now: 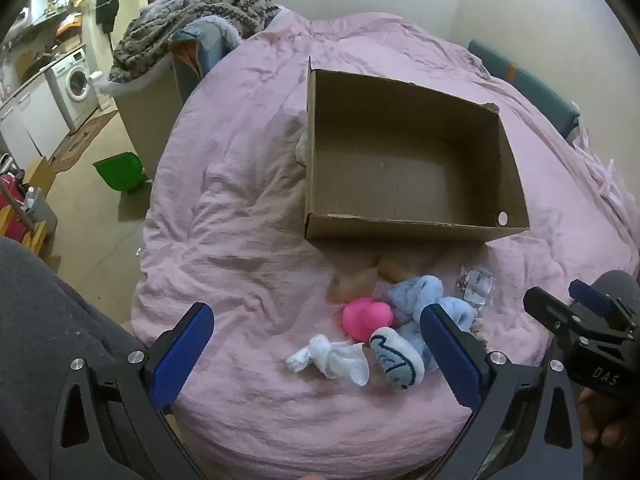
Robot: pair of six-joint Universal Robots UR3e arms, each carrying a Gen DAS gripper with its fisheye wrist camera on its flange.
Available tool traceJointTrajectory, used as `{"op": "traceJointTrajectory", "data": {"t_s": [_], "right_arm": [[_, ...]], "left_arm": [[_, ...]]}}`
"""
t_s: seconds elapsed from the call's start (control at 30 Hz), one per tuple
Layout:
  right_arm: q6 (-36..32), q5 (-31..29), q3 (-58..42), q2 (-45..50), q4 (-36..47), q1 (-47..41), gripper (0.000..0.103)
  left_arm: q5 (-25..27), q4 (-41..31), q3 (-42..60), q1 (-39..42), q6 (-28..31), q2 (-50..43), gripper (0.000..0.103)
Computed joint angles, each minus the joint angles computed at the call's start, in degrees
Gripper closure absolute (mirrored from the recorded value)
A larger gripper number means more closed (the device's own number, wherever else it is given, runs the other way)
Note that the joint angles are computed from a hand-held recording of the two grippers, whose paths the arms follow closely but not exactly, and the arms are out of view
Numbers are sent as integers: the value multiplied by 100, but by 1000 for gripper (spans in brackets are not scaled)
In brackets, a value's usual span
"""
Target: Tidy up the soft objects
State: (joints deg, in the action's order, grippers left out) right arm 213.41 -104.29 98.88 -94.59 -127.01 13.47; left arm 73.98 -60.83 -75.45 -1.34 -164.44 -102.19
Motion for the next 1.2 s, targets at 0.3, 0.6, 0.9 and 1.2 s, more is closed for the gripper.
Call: {"op": "traceJointTrajectory", "data": {"t_s": [0.3, 0.6, 0.9, 1.2], "right_arm": [[32, -38, 29, 22, -75, 30, 0], [33, -65, 15, 28, -49, 43, 0], [41, -84, 1, 41, -43, 52, 0], [42, -88, -7, 47, -36, 55, 0]], "left_arm": [[165, -70, 37, -48, 1, 17, 0], [134, 35, -97, 28, 56, -2, 0], [183, -15, 14, -53, -30, -98, 0], [208, -8, 28, -79, -38, -121, 0]]}}
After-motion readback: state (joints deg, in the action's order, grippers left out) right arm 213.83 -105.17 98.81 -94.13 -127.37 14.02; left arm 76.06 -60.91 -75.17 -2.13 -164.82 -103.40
